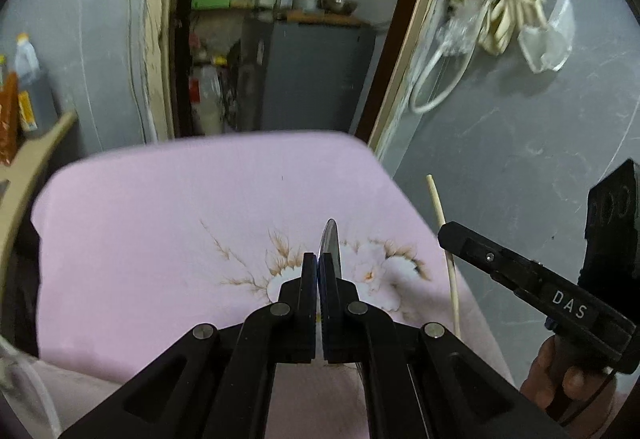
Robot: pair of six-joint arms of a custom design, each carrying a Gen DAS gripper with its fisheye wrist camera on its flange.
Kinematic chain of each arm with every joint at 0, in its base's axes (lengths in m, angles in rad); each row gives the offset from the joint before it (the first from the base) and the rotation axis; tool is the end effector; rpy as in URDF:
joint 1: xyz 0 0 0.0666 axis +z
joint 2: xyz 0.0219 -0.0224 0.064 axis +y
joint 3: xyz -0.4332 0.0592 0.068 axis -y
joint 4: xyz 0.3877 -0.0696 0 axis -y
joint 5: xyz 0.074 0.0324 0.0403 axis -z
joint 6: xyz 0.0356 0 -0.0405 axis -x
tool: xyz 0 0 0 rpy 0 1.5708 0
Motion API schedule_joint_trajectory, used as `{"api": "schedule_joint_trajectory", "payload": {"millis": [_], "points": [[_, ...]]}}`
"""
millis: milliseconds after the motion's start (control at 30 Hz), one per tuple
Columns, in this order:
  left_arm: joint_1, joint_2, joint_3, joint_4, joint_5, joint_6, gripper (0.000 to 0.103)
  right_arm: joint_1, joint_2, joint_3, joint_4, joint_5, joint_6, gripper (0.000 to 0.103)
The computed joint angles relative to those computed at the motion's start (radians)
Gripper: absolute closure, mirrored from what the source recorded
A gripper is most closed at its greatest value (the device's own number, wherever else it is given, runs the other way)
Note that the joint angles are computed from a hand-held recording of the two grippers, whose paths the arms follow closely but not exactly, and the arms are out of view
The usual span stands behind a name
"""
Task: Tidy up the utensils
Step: 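Carry the spoon toward the basket with the left tool while the right carries the chopstick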
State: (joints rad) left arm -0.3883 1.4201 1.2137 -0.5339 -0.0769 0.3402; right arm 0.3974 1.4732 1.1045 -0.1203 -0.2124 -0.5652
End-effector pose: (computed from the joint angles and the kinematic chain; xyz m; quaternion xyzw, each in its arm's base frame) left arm 0.4491 -0.1812 0.4156 0.0065 0.9144 -0.1107 0.3892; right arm 0.4629 0.2020 0.3774 0.0170 0.8540 0.3176 0.4118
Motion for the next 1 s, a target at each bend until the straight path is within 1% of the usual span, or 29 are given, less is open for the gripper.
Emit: {"api": "schedule_joint_trajectory", "payload": {"millis": [100,200,333,467,567,700,867,1000], "points": [[-0.004,-0.054,-0.019,0.032,-0.038,-0.014,0.101,0.019,-0.033,-0.013,0.058,0.05,-0.015,0.099],[0.0,-0.11,-0.035,0.053,-0.071,-0.024,0.101,0.06,-0.066,-0.006,0.103,0.122,-0.01,0.099],[0.018,-0.184,-0.035,0.052,-0.111,-0.051,0.101,0.118,-0.086,0.031,0.135,0.194,0.021,0.099],[0.055,-0.244,-0.019,0.02,-0.14,-0.07,0.101,0.176,-0.083,0.082,0.179,0.227,0.048,0.099],[0.098,-0.295,-0.021,0.003,-0.144,-0.075,0.101,0.217,-0.07,0.112,0.225,0.24,0.053,0.099],[0.175,-0.364,-0.039,-0.011,-0.156,-0.096,0.101,0.269,-0.033,0.156,0.281,0.251,0.058,0.099],[0.274,-0.428,-0.075,-0.006,-0.188,-0.122,0.101,0.33,0.037,0.214,0.336,0.269,0.082,0.099],[0.358,-0.465,-0.11,0.016,-0.199,-0.137,0.101,0.364,0.076,0.228,0.368,0.29,0.106,0.099]]}}
